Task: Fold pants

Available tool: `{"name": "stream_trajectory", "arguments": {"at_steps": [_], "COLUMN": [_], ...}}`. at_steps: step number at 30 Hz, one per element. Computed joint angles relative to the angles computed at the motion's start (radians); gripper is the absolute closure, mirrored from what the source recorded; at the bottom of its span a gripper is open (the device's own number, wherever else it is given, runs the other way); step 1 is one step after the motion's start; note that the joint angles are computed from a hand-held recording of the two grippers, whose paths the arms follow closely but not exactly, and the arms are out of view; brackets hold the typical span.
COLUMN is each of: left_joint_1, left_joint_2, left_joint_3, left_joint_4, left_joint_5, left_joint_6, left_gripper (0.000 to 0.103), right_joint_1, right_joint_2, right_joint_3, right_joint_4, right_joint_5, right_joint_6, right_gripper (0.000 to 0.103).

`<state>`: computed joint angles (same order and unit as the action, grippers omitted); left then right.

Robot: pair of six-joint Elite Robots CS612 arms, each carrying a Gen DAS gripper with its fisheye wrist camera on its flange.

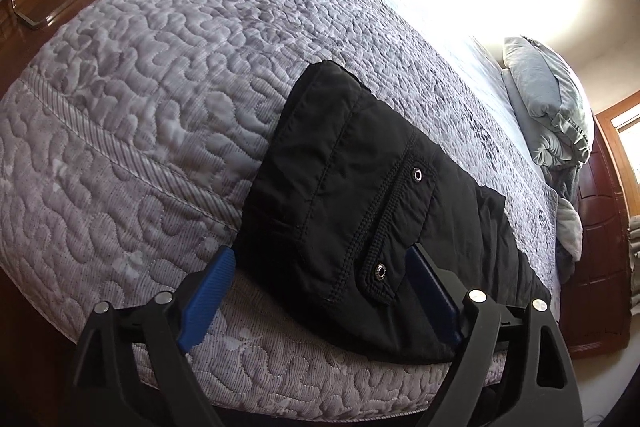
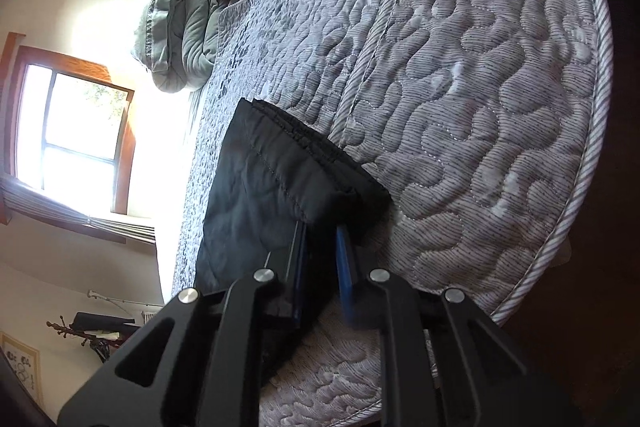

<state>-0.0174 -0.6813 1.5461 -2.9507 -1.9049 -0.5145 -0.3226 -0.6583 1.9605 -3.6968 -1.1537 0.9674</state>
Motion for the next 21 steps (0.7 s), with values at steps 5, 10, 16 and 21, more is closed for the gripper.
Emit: {"name": "stream_trajectory", "arguments": {"at_steps": [5, 10, 16, 21], "left_joint_1": [-0.003, -0.002, -0.001, -0.008], "left_joint_2": [-0.008, -0.025, -0.03, -0.035], "left_joint_3": [0.001, 0.019, 0.027, 0.034], "left_joint_4": [0.023, 0.015, 0.011, 0.01], "left_joint_5": [-0.005, 0.005, 0.018, 0.024], "left_joint_6": [0.016, 0.008, -0.036, -0.046], "left_gripper": [0.01, 0.004, 0.004, 0.004], "right_joint_1": [-0.009, -0.039, -0.039, -0.028], "right_joint_2": [-0.011, 0.029, 0.089, 0.122], "right_joint_3": [0.027, 0.078, 0.02, -0.03], "right_joint_4": [-0.006, -0.247, -0.304, -0.309], "right_joint_5": [-0.045, -0.03, 0.083, 0.128], "right_joint_6": [0.028, 0.18, 0.2, 0.193], "right_gripper": [0.054, 0.041, 0.033, 0.033]}}
